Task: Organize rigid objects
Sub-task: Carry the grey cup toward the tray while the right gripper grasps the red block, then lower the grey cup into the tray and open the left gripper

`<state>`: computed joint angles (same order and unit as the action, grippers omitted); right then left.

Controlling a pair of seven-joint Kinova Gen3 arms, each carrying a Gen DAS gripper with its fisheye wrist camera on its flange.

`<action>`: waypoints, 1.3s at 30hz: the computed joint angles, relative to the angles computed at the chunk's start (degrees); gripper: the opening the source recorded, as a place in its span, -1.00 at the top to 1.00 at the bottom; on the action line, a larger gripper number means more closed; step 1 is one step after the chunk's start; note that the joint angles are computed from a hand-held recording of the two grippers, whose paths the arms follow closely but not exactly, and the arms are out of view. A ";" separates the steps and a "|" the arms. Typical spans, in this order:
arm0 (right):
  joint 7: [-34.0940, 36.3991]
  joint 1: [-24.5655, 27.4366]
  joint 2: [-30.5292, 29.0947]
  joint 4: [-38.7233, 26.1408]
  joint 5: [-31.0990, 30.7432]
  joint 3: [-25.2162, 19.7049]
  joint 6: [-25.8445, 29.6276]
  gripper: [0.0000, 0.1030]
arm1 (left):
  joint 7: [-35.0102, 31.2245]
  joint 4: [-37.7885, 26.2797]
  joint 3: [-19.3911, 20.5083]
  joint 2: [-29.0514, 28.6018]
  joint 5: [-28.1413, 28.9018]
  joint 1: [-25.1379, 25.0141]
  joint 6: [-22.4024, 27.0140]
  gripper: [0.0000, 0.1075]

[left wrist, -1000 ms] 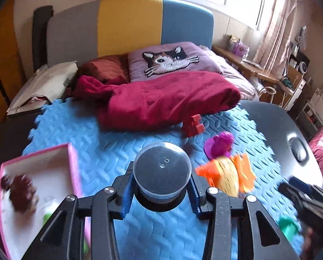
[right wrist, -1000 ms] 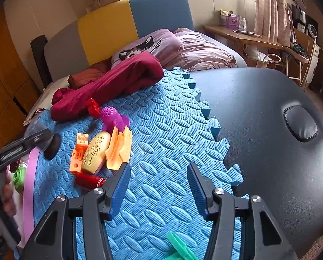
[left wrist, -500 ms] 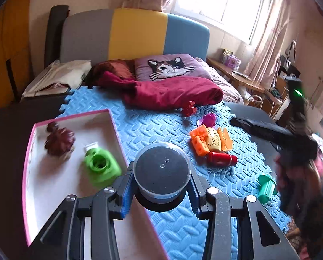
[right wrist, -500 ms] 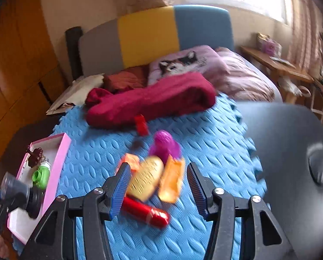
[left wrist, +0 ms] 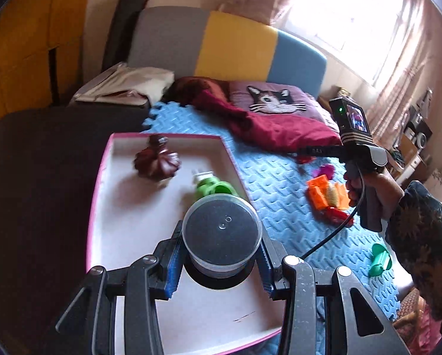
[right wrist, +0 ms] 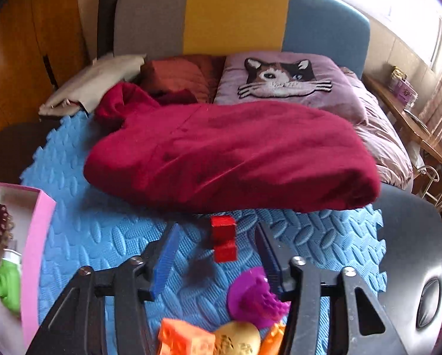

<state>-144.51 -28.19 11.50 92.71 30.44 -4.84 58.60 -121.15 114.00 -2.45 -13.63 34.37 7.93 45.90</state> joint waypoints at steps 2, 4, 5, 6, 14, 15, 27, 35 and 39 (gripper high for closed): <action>-0.44 -1.23 0.11 -0.12 1.54 -0.60 0.91 0.73 | 0.08 0.49 -0.55 -0.23 -0.12 -0.45 -0.03 0.19; -3.18 -2.03 -2.24 2.61 3.51 -1.82 -1.43 0.73 | 0.10 1.17 -0.97 -0.61 -0.34 -0.93 -0.36 0.19; -4.77 -3.45 -3.62 3.79 4.34 -1.78 -1.97 0.73 | 0.24 1.37 -1.10 -0.58 -0.43 -1.13 -0.47 0.19; -5.86 -3.83 -4.89 4.86 4.64 -2.50 -2.79 0.73 | 0.36 1.53 -1.39 -0.44 -0.43 -1.36 -0.39 0.19; -6.19 -4.56 -13.20 12.55 -3.71 -9.81 -9.71 0.73 | 1.96 3.52 -2.69 -2.24 -2.19 -3.46 -0.15 0.19; -6.72 -4.59 -13.72 13.76 -4.34 -10.41 -10.53 0.73 | 2.12 3.86 -2.89 -2.66 -2.65 -3.71 -0.09 0.19; -21.22 -6.77 -16.96 23.54 2.21 -16.18 -14.18 0.73 | 2.32 4.42 -6.36 -4.36 -2.05 -5.01 2.44 0.19; -21.31 -5.18 -17.57 23.96 2.98 -17.17 -14.61 0.73 | 8.22 1.69 -0.21 -0.52 -5.14 -4.47 -0.95 0.19; -20.89 -5.30 -17.21 23.26 2.80 -17.05 -13.33 0.73 | 12.00 0.68 2.64 1.74 -7.76 -3.31 -3.77 0.19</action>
<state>-165.40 -33.49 -5.71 115.97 33.24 -21.89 45.27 -109.14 114.68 0.19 -11.89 26.61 4.62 42.12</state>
